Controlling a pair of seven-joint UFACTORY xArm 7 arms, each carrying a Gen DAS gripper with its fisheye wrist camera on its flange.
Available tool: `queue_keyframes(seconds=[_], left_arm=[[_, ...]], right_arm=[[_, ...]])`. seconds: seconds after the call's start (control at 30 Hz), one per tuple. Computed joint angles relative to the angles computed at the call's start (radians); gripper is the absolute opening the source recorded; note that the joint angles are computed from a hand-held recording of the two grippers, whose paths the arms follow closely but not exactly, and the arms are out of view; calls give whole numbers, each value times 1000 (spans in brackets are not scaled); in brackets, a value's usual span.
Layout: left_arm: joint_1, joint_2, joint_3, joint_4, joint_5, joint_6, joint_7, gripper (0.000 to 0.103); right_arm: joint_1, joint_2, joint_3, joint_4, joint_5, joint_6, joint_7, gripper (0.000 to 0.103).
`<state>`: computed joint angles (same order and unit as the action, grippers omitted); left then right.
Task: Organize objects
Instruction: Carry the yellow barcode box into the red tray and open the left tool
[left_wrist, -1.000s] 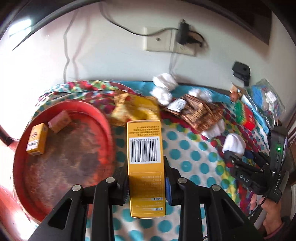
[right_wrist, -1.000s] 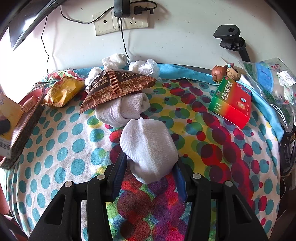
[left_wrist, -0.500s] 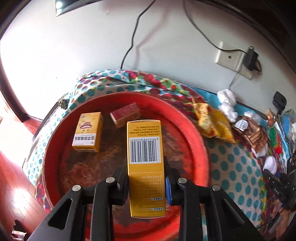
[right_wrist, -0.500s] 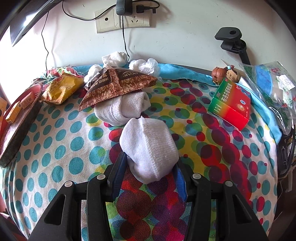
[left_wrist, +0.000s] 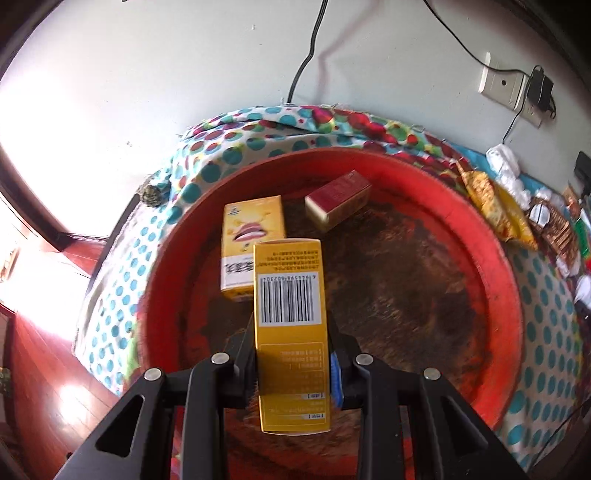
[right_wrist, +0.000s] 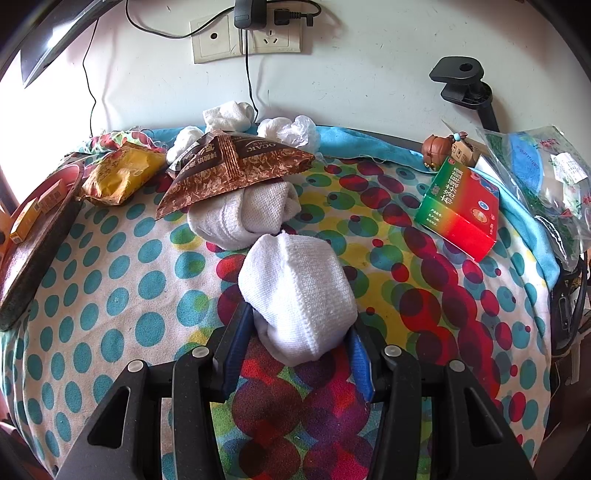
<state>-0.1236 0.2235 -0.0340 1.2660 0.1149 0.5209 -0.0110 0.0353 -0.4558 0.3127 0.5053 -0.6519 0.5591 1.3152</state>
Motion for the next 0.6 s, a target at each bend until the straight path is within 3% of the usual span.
queue_keyframes(seconds=[0.1,0.3,0.6], left_arm=[[-15,-3,33,-9,90,17,-61,30],[26,43,36,36,50,58,-88,30],[30,102,57,108,86,80,-147,30]], right_arm=[[1,2,1,3,-1,2,2,47],[3,3,0,4,-2,7,3,47],[4,1,-2,3,-1,7,2,47]])
